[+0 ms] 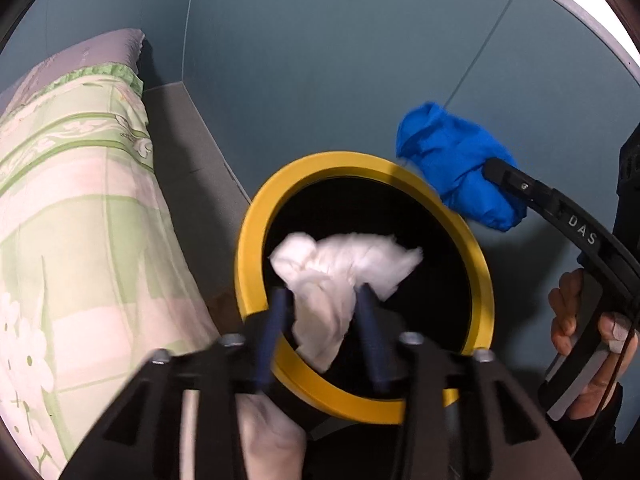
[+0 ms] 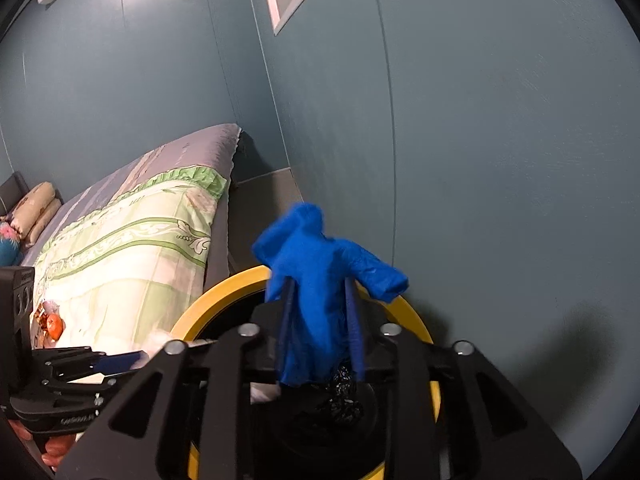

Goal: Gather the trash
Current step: 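Carry tissue and glove to the bin and open both grippers over it, then move both tools back over the remaining trash on the bed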

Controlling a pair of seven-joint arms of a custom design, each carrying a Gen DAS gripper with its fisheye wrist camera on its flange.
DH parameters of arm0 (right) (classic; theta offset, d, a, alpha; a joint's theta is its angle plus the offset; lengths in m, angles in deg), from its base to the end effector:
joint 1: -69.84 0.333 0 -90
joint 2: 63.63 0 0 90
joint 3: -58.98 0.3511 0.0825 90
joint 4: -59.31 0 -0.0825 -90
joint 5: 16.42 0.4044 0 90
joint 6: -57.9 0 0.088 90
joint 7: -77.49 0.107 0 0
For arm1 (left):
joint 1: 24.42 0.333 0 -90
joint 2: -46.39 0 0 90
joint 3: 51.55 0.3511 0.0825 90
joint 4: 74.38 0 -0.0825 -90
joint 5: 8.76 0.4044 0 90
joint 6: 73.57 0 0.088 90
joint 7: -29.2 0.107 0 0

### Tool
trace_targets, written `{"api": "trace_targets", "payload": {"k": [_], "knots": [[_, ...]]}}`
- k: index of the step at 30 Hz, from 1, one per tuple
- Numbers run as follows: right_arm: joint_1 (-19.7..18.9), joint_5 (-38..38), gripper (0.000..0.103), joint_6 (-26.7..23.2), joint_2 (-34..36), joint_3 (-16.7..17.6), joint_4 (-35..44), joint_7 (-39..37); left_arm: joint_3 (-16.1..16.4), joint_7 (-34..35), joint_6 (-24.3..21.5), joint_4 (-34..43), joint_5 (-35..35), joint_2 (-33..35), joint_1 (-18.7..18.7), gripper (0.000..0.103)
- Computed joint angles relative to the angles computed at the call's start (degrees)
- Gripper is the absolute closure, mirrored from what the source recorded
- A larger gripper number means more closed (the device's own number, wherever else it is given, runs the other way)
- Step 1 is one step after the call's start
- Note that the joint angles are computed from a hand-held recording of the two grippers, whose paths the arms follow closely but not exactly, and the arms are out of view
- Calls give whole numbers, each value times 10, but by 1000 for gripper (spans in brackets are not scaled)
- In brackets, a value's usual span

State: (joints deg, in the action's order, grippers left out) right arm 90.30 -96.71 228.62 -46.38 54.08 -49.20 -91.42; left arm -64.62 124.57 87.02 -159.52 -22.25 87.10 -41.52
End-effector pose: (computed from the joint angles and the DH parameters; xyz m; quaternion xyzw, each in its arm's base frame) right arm 0.6191 0.2483 0.4129 -0.5799 0.6787 -0.2726 0.3588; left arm 0.7183 -0.3526 0.3451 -0.5530 0.7665 -0.3230 0.0491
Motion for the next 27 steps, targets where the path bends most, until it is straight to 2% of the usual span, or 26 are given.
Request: {"api": "trace_targets", "payload": {"k": [2,4,13,20,22,24,27], "knots": [[3,-7,74,-8,-1,-2,0,10,-4,5,10,-8,-3,-5,4,57],[1,-10,67,-6,0,0,1,17,-13,11,16,-12,-12,-7,12,50],[8,-17,67,-18,-4,7,10,17,-18,22,58,-61,-38,-47,38,49],[19,-37,63,-17,-8,22,30,14,-34,45,119,-147,-75,-113,82,49],[26,-41,59,-16,-4,26,42,9,-39,53,138,-176,-87,-136,98,44],[31,-39,57,-12,0,30,53,-2,-25,46,161,-208,-88,-161,95,39],[43,-30,53,-4,13,35,78,-27,-26,50,193,-258,-98,-200,117,37]]}}
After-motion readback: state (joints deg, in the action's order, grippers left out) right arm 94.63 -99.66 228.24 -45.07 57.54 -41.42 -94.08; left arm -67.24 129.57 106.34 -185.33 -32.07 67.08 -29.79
